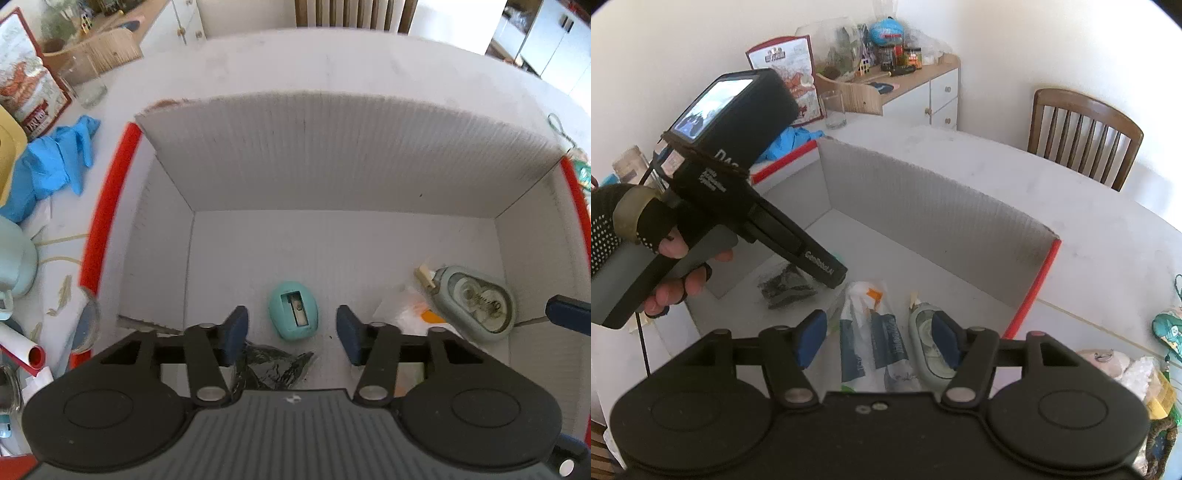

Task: Organize objects
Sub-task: 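Withdraw both grippers from the box back to the pile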

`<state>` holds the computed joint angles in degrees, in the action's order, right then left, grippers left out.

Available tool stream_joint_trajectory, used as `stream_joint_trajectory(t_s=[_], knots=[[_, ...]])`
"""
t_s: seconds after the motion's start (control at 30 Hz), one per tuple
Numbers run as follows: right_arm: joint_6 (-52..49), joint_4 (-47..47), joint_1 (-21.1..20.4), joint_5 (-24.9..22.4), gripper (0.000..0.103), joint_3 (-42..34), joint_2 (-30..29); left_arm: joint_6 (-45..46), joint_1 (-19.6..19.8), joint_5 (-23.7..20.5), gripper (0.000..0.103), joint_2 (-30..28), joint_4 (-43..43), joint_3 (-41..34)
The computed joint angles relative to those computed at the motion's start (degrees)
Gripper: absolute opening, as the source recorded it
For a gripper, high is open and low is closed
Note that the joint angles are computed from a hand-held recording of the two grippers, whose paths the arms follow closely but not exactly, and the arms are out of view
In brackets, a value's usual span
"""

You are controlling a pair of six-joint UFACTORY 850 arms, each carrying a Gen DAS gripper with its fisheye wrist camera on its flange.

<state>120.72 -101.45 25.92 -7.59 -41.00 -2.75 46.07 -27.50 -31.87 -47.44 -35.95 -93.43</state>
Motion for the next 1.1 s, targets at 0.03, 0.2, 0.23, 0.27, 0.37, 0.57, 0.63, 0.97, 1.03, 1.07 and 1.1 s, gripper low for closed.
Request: stream_joint_trajectory(t_s=[0.03,0.2,0.23,0.27,0.37,0.57,0.63,0.97,1.03,1.07,1.1], knots=[[0.46,-0.36,0.04,-0.1,0.062,0.15,0.3,0.7,0.13,0.14,0.054,0.24,-0.84,0.22],[5.78,-4.43,0.33,-0.63,0.063,1.69,2.81,4.35,0.9,1.49,0.054,3.36,-6.64,3.82],[8.34,-6.6,0.35,-0.67,0.065,2.03,3.34,5.54,1.01,1.9,0.054,4.31,-8.0,4.96],[9.85,-7.74,0.37,-0.66,0.067,2.43,4.01,6.1,1.12,2.3,0.054,5.0,-9.17,5.74],[13.04,-10.29,0.8,-1.22,0.073,3.6,6.03,9.79,1.45,3.35,0.054,7.62,-13.74,8.96],[21.21,-17.61,1.24,-0.85,0.083,6.23,10.72,17.67,1.87,5.22,0.056,12.31,-23.32,14.35],[22.51,-19.05,1.39,-0.78,0.084,7.02,12.16,21.16,2.09,5.65,0.057,13.58,-26.65,15.92],[15.96,-12.33,2.48,-1.19,0.099,11.82,20.61,31.15,2.44,6.93,0.074,20.8,-41.52,24.42],[15.21,-11.52,2.4,-1.25,0.102,12.99,22.49,32.42,2.35,6.9,0.074,21.98,-43.73,25.87],[14.88,-11.21,2.35,-1.38,0.102,13.57,23.33,32.33,2.19,7.44,0.075,22.53,-44.87,26.55],[13.38,-9.88,2.4,-1.65,0.102,14.22,24.27,32.83,2.06,7.49,0.076,23.06,-45.93,27.27]])
